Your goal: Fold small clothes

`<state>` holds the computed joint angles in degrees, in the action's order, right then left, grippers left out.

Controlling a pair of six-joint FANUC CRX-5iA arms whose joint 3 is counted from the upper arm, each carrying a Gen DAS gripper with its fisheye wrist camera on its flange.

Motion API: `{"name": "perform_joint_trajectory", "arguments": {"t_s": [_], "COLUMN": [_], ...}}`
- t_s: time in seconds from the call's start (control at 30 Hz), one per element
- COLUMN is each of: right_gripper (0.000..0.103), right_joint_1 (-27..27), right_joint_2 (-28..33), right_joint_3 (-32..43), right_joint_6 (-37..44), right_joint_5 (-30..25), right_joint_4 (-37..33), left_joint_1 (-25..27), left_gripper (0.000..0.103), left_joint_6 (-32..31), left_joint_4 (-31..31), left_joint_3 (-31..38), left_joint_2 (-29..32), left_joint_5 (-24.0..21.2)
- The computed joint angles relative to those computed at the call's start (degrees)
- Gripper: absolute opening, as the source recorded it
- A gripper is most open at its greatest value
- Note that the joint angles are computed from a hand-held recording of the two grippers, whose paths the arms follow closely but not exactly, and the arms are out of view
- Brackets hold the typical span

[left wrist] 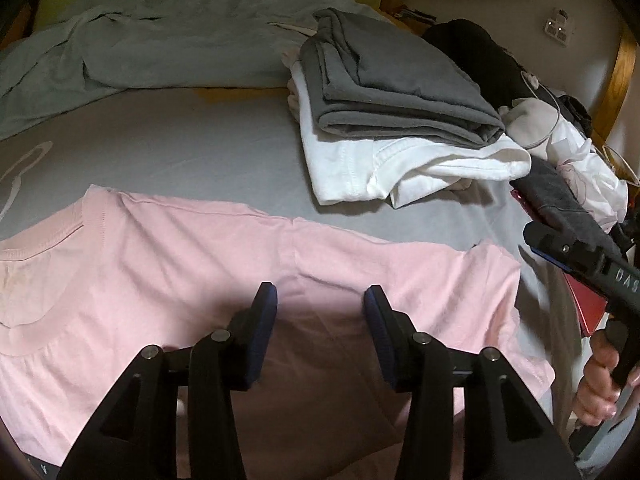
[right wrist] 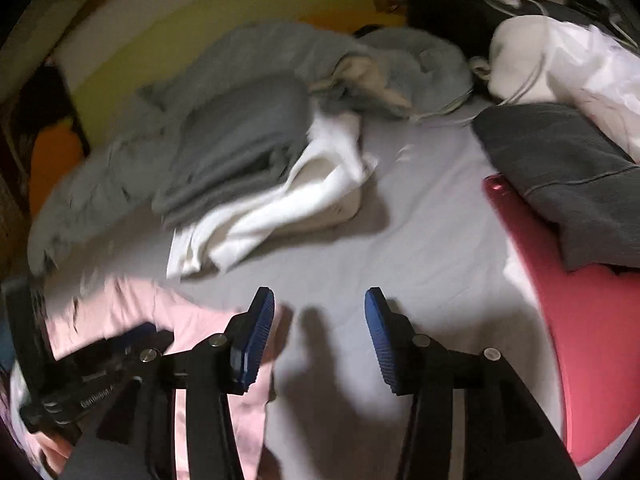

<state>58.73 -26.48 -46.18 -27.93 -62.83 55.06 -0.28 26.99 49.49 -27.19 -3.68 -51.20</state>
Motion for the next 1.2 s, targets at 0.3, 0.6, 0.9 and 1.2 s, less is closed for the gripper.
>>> {"name": "perform_joint_trajectory", "arguments": {"t_s": [0.3,0.6,0.9,1.2], "right_gripper": [0.029,0.0,0.033,0.057], "right_joint_1": [-16.52,-10.14,1.76,18.08], "right_joint_2": [0.47,0.19,-6.9,-10.9], "right_joint_3": [-1.05,-2.0,-3.24,-8.73], "right_joint_6": [17.65,1.4,1.06,-12.55], "right_joint_5": [35.61,12.15,5.8,1.67], "right_joint_4": [-12.25,2.95,-0.69,1.87], "left_joint_1": [-0.85,2.41,-0.8,-1.76], "left_gripper": [0.054,0.075,0.045,0.003], "left_joint_6": [-0.19,-13.94,12.74,11.29], "left_joint_4": [-1.54,20.13,-10.87,-9.48], "left_joint_3": [-0.14,-6.32,22.35,16.46], "left_joint_2": [-0.79,-3.14,14.6,11.4], "left_joint_5": [1.02,-3.28,-16.74,-3.84]}}
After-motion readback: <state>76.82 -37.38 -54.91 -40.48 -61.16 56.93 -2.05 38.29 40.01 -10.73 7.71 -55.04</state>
